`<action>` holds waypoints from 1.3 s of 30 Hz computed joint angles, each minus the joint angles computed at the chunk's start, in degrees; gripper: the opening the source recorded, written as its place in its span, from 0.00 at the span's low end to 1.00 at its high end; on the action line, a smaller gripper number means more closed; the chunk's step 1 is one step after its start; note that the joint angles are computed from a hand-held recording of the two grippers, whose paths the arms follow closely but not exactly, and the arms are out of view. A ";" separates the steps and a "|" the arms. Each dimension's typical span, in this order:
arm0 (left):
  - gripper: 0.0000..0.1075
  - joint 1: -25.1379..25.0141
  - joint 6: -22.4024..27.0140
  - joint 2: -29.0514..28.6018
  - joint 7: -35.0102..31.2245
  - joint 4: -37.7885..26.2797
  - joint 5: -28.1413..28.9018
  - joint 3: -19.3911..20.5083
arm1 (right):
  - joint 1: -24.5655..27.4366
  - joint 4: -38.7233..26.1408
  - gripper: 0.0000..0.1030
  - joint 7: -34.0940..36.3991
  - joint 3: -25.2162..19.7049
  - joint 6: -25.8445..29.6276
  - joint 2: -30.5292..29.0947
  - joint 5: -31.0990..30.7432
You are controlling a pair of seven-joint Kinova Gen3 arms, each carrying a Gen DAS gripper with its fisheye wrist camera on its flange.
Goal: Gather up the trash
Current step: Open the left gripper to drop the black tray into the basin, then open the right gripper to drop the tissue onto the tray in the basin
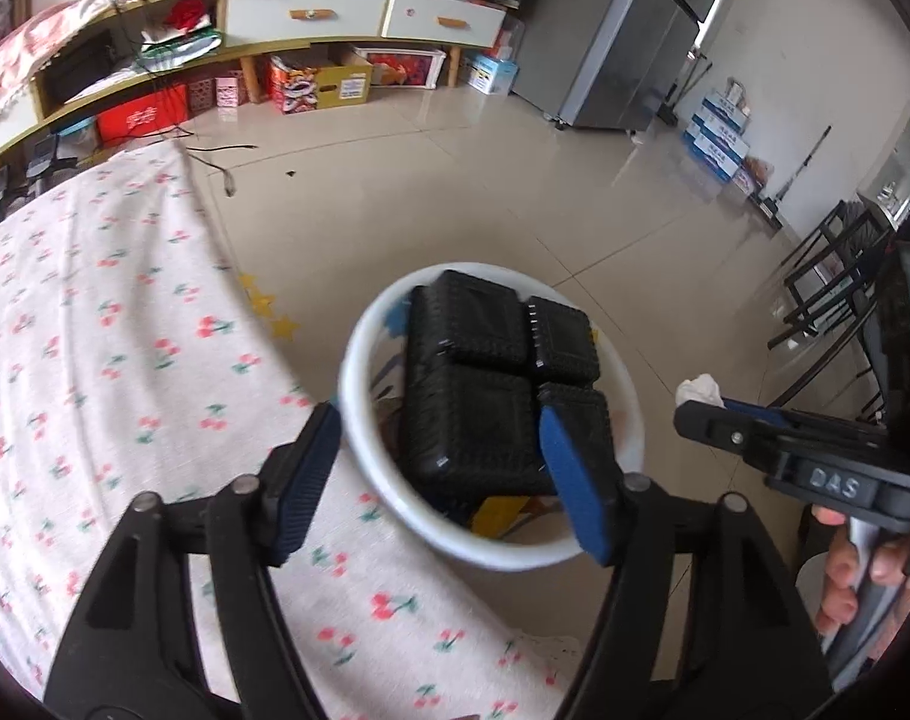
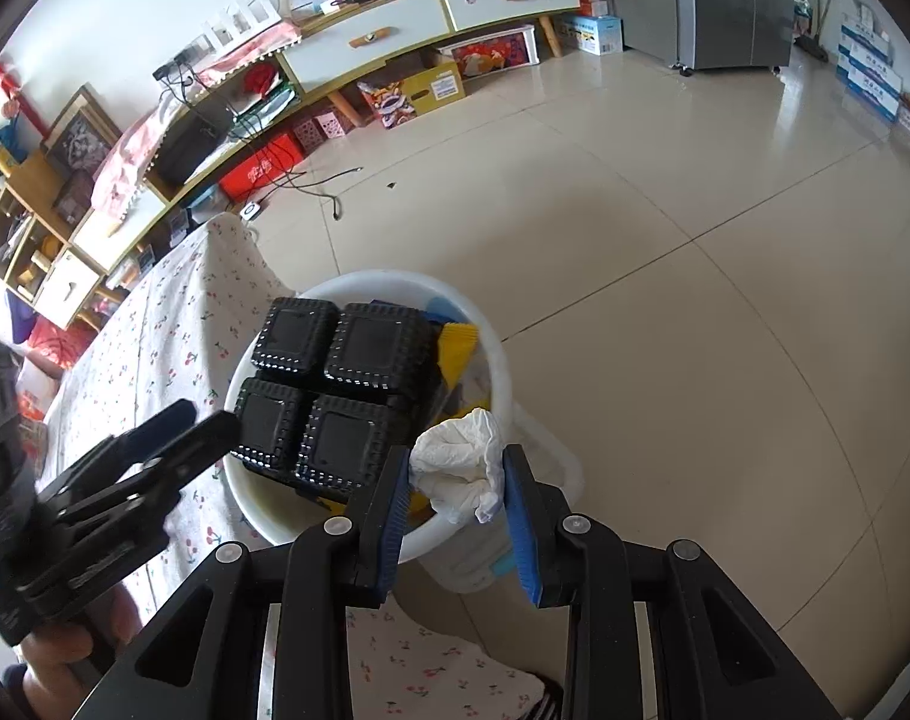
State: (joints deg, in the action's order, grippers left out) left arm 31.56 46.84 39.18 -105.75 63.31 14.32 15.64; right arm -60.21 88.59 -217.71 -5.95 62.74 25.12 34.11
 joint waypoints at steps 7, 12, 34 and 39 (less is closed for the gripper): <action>0.76 -2.03 -1.30 -3.76 1.50 5.03 -1.53 -1.81 | 2.38 -2.67 0.31 4.84 0.25 -3.38 1.72 -1.35; 0.76 -4.11 -2.01 -5.93 1.37 8.25 -2.26 -2.22 | 3.97 -6.49 0.31 10.09 1.56 -4.74 3.87 -3.11; 0.76 -9.99 -2.51 -7.90 -2.07 12.50 -0.37 -1.91 | 3.14 -9.90 0.51 10.07 5.96 -6.05 6.32 -4.81; 0.79 -8.87 -2.71 -8.42 -0.03 13.08 -1.71 -3.11 | 1.75 -8.97 0.56 8.63 5.34 -4.21 5.24 -3.72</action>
State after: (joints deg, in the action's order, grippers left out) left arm 22.69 44.13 30.75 -105.78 76.38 12.61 12.53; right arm -58.46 79.62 -209.09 -0.61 58.53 30.37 30.39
